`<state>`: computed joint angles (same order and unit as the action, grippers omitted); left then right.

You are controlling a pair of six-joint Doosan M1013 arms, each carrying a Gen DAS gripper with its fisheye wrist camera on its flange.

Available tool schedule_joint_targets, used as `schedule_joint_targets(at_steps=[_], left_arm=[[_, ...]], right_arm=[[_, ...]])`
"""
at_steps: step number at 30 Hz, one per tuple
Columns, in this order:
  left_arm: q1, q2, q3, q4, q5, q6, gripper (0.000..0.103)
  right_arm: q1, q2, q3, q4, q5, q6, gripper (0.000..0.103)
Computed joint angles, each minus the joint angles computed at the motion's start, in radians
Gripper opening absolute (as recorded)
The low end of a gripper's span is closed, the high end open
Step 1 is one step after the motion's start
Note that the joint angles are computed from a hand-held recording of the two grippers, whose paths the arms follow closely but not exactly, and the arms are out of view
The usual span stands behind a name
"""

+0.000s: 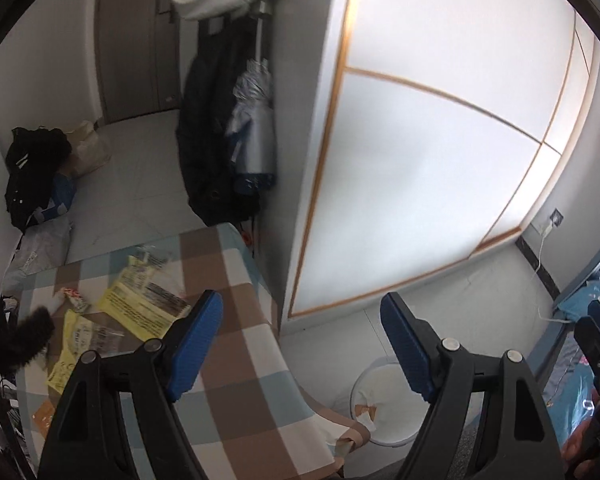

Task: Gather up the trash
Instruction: 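Move both tools back over the table toward the yellow bags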

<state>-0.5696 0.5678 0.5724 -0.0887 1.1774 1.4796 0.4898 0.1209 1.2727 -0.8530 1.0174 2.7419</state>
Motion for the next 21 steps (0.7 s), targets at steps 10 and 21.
schedule_joint_targets(at_steps=[10, 21], left_arm=[[0.111, -0.156, 0.236, 0.125, -0.287, -0.17, 0.088], [0.213, -0.198, 0.346, 0.224, -0.339, -0.306, 0.093]], right_arm=[[0.079, 0.118, -0.178, 0.056, -0.194, -0.109, 0.103], [0.118, 0.263, -0.354, 0.331, -0.21, -0.454, 0.103]])
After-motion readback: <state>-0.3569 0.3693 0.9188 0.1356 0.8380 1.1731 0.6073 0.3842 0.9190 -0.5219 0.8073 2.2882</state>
